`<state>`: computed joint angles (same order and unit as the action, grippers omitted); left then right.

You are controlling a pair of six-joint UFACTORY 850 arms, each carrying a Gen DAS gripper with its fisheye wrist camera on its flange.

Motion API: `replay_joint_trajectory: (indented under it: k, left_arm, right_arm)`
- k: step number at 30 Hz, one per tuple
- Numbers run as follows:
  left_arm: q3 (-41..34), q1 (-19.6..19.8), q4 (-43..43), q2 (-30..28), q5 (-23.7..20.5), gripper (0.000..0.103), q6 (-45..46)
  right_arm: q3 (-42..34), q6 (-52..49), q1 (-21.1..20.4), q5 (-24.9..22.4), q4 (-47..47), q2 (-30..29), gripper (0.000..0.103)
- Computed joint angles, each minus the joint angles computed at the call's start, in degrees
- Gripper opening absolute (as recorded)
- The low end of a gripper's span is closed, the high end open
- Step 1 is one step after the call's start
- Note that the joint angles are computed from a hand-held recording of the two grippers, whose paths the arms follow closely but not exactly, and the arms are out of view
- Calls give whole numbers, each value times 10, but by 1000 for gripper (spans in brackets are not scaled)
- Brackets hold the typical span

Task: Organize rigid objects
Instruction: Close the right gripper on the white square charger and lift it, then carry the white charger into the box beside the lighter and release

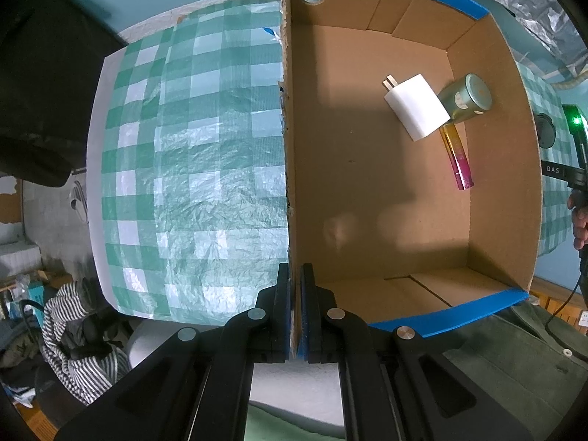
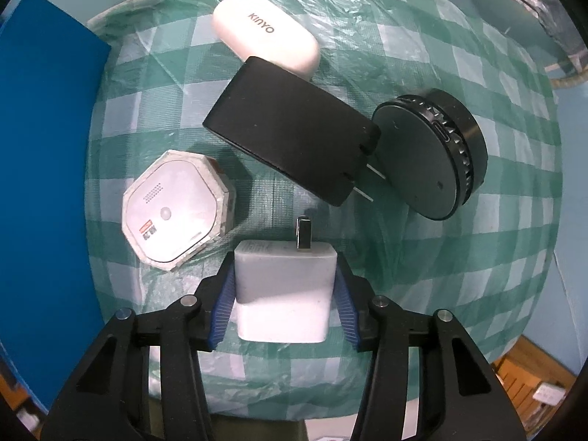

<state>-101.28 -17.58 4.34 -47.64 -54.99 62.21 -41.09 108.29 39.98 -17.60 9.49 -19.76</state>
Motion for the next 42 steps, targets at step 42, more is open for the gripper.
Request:
replay_joint_trajectory:
  k: [42]
  left_arm:
    - [6, 1, -4, 6, 4, 4, 10]
  right_arm:
    - [-113, 87, -25, -177, -275, 78, 49]
